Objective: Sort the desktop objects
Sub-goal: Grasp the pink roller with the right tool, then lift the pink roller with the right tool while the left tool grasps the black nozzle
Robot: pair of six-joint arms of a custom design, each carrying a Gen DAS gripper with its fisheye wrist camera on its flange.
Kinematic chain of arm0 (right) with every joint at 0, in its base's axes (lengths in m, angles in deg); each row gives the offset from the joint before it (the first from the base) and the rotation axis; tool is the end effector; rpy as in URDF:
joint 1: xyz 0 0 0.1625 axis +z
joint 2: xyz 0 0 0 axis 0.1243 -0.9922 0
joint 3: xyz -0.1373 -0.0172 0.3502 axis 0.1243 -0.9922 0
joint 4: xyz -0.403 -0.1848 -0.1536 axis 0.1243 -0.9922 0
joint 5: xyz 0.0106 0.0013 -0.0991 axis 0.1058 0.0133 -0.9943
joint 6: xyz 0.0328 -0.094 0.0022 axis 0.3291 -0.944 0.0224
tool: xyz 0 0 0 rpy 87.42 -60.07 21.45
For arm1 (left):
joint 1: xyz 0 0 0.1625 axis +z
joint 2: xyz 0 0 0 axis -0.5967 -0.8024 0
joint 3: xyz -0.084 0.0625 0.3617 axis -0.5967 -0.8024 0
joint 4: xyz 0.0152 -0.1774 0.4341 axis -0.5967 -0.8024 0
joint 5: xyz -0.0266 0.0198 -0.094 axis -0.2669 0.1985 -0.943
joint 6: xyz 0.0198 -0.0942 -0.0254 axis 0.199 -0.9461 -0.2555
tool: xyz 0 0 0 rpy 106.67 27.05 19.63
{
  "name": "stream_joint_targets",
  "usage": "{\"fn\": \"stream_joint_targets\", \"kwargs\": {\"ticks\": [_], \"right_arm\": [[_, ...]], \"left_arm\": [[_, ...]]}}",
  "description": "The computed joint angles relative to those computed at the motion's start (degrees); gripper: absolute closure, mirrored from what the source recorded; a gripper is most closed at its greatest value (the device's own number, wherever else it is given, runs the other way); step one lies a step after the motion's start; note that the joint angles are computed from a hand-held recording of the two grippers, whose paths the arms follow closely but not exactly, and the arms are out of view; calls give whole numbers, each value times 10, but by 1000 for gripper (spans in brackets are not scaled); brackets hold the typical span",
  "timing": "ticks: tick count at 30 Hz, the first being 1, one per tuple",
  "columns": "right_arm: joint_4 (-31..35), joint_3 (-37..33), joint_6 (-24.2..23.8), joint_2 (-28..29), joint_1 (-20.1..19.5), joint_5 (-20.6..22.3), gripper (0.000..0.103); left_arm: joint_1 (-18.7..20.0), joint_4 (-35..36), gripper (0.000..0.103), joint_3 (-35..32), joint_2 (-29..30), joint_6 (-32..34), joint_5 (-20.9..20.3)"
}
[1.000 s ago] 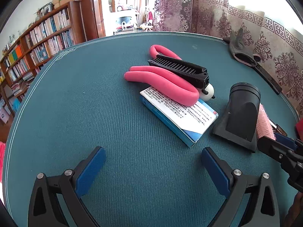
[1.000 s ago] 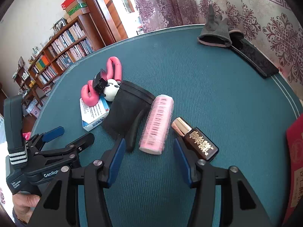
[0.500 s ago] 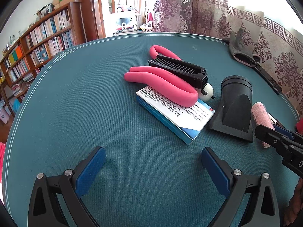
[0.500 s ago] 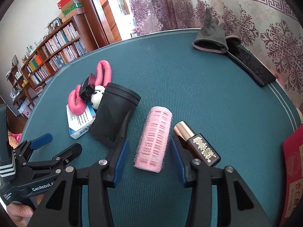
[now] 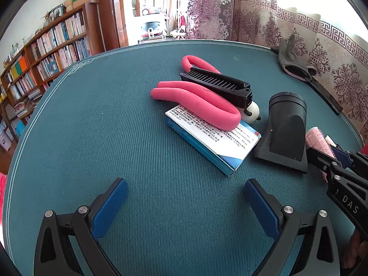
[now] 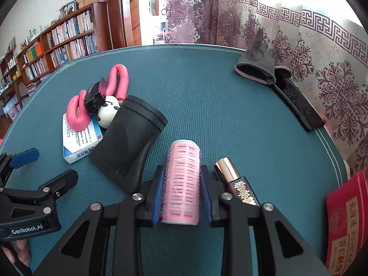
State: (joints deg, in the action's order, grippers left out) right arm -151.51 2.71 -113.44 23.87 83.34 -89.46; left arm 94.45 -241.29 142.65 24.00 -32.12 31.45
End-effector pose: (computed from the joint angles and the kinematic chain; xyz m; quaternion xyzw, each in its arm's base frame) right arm 0.1192 -0.7111 0.0627 0.4586 -0.8479 0.1674 0.2069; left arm -0.1055 -0.5947 0.0304 -0.1284 0.8023 -0.3950 0.4288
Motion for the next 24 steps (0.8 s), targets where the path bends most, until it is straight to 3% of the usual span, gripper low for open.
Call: {"fn": "stream_joint_targets", "kwargs": {"ticks": [16,24], "right_arm": [[121,83,29,-142,-70,57,72],[120,98,21,-156,-84,80,71]], "left_arm": [[-2,22,1,-2,-1,-20,4],[0,84,0,-18,1,-87,14]]}}
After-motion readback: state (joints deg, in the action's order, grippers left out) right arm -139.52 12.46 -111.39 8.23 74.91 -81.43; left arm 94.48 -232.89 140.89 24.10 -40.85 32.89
